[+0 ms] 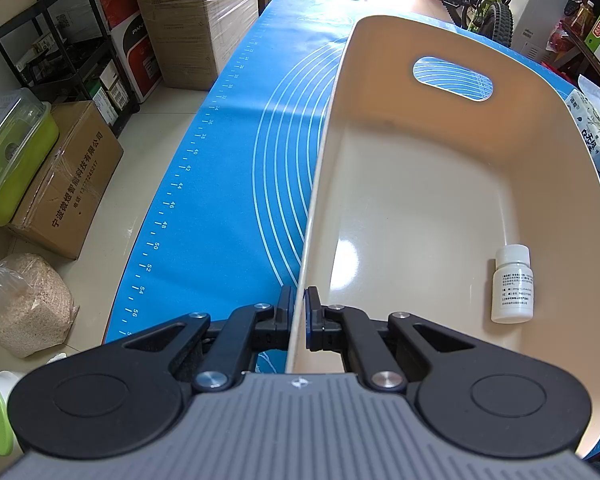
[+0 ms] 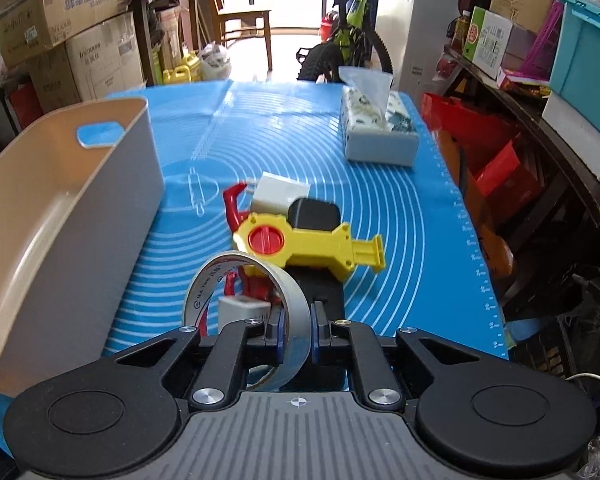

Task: Organize rigid objects
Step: 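Grasp the clear tape roll with the right tool, then lower the tape roll into the bin with the right tool and release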

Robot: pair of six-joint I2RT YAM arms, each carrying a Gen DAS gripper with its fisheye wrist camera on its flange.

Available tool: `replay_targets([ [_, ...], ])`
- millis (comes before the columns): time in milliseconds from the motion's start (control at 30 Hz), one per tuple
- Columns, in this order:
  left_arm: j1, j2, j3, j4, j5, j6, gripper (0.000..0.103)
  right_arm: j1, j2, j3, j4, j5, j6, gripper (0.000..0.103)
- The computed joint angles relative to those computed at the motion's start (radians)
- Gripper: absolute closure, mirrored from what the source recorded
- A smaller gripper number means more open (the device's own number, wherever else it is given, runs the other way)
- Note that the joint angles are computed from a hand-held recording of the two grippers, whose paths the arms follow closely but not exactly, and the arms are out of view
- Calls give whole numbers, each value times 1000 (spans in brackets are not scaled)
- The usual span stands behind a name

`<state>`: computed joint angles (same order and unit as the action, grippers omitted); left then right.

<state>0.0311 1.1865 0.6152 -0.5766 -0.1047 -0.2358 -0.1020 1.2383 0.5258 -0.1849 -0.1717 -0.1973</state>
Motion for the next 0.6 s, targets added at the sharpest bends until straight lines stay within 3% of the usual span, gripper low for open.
replay_targets([
  [300, -14, 0, 3, -6, -10, -8, 96, 79, -81, 77, -61, -13, 52, 80],
  [600, -18, 6, 10, -11, -13, -11, 96, 243, -40, 211, -52, 26, 143, 80],
])
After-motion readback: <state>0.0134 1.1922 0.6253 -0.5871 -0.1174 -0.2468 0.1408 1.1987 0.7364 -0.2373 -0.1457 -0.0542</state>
